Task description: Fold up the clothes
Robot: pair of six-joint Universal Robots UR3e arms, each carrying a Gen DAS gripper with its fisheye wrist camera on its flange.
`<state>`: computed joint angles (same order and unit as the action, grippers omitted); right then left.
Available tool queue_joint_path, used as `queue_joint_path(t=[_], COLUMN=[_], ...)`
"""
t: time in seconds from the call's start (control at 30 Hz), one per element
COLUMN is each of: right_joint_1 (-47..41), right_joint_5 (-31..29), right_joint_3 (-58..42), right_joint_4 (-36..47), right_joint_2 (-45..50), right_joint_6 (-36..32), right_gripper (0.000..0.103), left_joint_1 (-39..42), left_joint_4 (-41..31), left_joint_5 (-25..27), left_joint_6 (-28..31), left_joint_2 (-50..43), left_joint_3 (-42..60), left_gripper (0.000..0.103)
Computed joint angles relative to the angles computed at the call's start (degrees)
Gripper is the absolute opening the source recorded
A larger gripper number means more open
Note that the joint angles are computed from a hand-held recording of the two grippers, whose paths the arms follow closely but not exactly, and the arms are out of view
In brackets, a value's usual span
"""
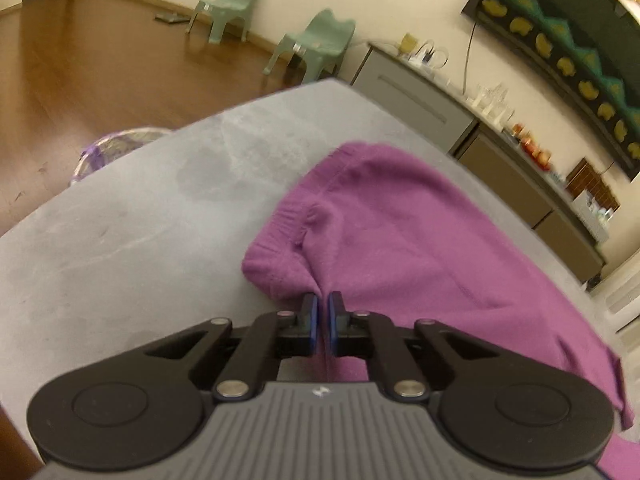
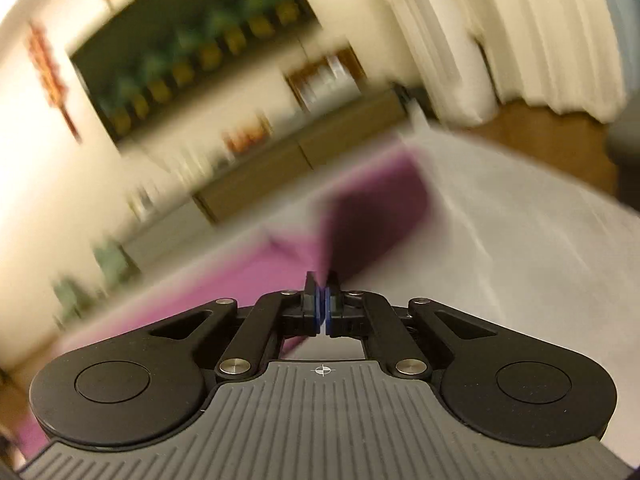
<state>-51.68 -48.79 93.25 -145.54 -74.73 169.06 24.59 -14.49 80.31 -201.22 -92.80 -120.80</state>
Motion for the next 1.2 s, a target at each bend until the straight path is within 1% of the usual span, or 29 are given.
queue_joint_path(t=[0.03, 0.07, 0.1, 0.13, 0.17, 0.2, 0.23, 0.37, 0.43, 0.47, 0.53, 0.57, 0.6, 0.63, 0.7, 0.77, 0.8, 0.83, 0.87, 0.9, 0.93, 1.0, 1.03, 1.07, 1.1, 1.13, 1.2], right_joint_1=[0.2, 0.0, -1.7, -3.3, -4.8, -5.7, -5.6, -4.5, -1.2, 0.6, 4.7, 6.0, 7.1, 8.1, 9.4, 9.4, 9.4, 9.5, 9.4, 9.2, 10.2, 12.9, 15.3, 18.3, 22.5, 26.9, 36.0], right_joint_5=[-3.8, -6.5, -6.2, -5.8, -5.7, -5.8, -4.5, 0.7, 1.6, 0.8, -5.7, -9.3, -13.4, -18.8, -29.0, -32.5, -33.7, -33.6, -32.7, -29.3, -26.3, -20.7, -18.4, -16.3, -14.9, -14.3, -13.9], right_joint_3=[-3.4, -5.5, -5.2, -4.4, -3.1, -0.5, 0.1, 1.7, -1.8, -4.6, -12.0, -13.7, -14.8, -14.7, -15.1, -15.8, -15.5, -13.4, -10.6, -6.5, -4.1, -0.9, -1.1, -2.0, -4.0, -7.5, -18.7], right_joint_4=[8.1, 12.1, 11.3, 9.3, 6.2, 1.1, 0.0, -3.4, 4.0, 8.3, 14.7, 13.4, 11.5, 7.7, 1.4, -0.8, -2.5, -6.0, -9.9, -14.2, -15.3, -16.4, -14.6, -13.0, -11.8, -9.9, -4.3], right_joint_2=[1.5, 3.0, 2.8, 2.7, 2.2, 1.1, 0.8, 0.2, 2.1, 3.7, 8.4, 10.1, 11.4, 11.9, 13.6, 14.5, 14.6, 13.4, 11.9, 9.2, 6.9, 3.3, 2.5, 2.4, 3.6, 5.8, 13.2], right_joint_6=[-1.1, -0.8, -0.1, 0.9, 2.4, 4.2, 3.4, 0.0, -5.8, -8.0, -9.3, -9.0, -8.6, -7.9, -5.3, -4.1, -3.5, -2.9, -2.6, -3.2, -4.2, -6.0, -7.0, -8.0, -8.8, -9.3, -9.2], right_gripper=[0.024, 0.025, 0.026, 0.038, 0.046, 0.051, 0.051, 0.051, 0.048, 0.048, 0.044, 0.034, 0.022, 0.011, 0.009, 0.009, 0.018, 0.024, 0.024, 0.029, 0.037, 0.040, 0.045, 0.047, 0.052, 0.055, 0.056], left_joint_1=[-0.8, -1.6, -2.4, -3.2, -4.0, -4.8, -5.7, -7.5, -8.5, -8.7, -9.1, -9.0, -9.1, -9.2, -9.0, -9.5, -9.5, -9.4, -9.7, -10.9, -12.0, -14.1, -15.2, -16.3, -17.3, -18.3, -20.8], left_joint_4=[-0.8, -1.6, -2.4, -3.3, -4.1, -4.9, -4.8, -4.7, -6.3, -6.4, -6.5, -6.6, -5.4, -4.3, -0.2, 3.8, 3.4, 2.9, 0.1, -0.2, -0.7, -1.9, -0.7, 0.4, 2.0, 2.1, 1.3], left_joint_5=[1.1, 2.2, 3.3, 4.4, 5.5, 6.6, 7.5, 8.9, 10.7, 11.4, 12.7, 13.7, 15.2, 16.7, 19.0, 20.5, 19.3, 18.1, 16.2, 15.4, 14.5, 12.6, 11.8, 10.9, 10.1, 9.7, 9.9], left_joint_6=[0.2, 0.4, 0.6, 0.8, 1.0, 1.2, 1.2, 1.6, 2.6, 3.0, 3.9, 4.0, 4.0, 4.2, 4.9, 6.3, 7.1, 7.8, 7.9, 8.7, 9.5, 11.2, 12.9, 14.6, 16.1, 16.9, 18.6], left_joint_2=[-0.2, -0.3, -0.5, -0.7, -0.9, -1.1, -1.2, -2.4, -4.8, -5.1, -5.8, -4.4, -2.3, -0.3, 3.7, 4.0, 2.6, 1.1, -1.1, -3.1, -5.1, -9.2, -10.9, -12.6, -14.4, -16.8, -21.4], left_joint_3=[0.6, 1.2, 1.8, 2.4, 3.0, 3.6, 4.1, 4.9, 6.4, 6.2, 6.0, 5.5, 4.3, 3.3, 1.4, 1.4, 3.0, 4.8, 8.1, 10.1, 12.3, 16.9, 17.8, 18.9, 19.2, 20.8, 24.8], left_gripper=[0.006, 0.007, 0.008, 0.009, 0.009, 0.010, 0.013, 0.014, 0.014, 0.016, 0.018, 0.018, 0.017, 0.018, 0.020, 0.026, 0.028, 0.028, 0.028, 0.028, 0.028, 0.029, 0.030, 0.030, 0.030, 0.030, 0.030])
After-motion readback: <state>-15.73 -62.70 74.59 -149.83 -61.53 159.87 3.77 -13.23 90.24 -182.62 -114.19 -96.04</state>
